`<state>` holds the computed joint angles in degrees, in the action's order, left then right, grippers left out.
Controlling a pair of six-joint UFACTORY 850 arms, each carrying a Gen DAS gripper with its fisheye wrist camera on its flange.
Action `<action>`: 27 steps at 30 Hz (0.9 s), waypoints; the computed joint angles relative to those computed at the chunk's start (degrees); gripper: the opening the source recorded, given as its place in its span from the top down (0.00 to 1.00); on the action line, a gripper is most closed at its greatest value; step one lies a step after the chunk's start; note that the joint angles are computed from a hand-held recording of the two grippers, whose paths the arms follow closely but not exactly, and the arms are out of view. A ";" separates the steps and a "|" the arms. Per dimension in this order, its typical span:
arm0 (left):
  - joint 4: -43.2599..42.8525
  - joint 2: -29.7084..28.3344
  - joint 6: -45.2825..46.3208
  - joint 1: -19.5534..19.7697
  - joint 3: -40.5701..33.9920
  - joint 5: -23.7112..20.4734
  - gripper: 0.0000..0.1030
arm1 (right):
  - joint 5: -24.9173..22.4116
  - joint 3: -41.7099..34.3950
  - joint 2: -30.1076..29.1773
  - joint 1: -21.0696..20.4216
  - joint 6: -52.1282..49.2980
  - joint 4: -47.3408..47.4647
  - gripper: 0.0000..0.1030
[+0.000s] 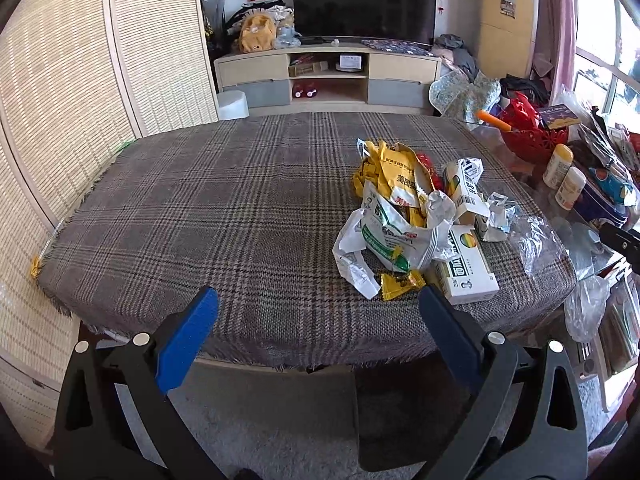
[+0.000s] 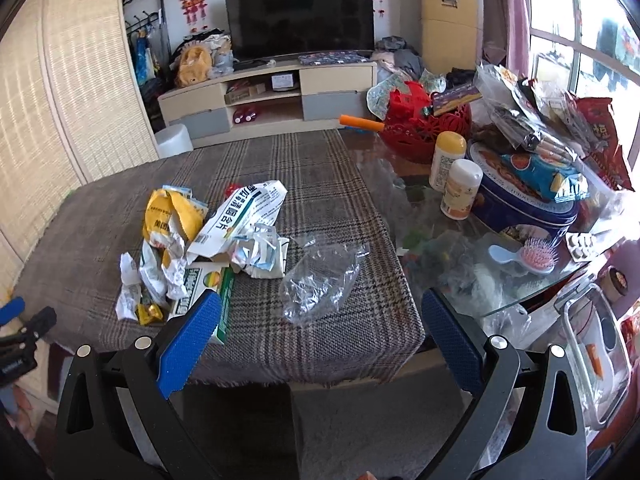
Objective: Collect trash
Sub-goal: 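Grasp the clear plastic bag with the right gripper while the left grasps a white paper scrap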
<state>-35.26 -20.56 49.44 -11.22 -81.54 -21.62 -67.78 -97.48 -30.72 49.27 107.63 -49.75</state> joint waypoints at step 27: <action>17.77 -30.76 -19.56 -3.29 -37.98 -24.22 0.38 | 25.29 8.15 -0.08 -13.13 -7.69 18.92 0.37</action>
<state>-17.49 -51.32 29.88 -14.51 -119.52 -45.85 -42.49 -89.33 -30.79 36.14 99.94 -30.83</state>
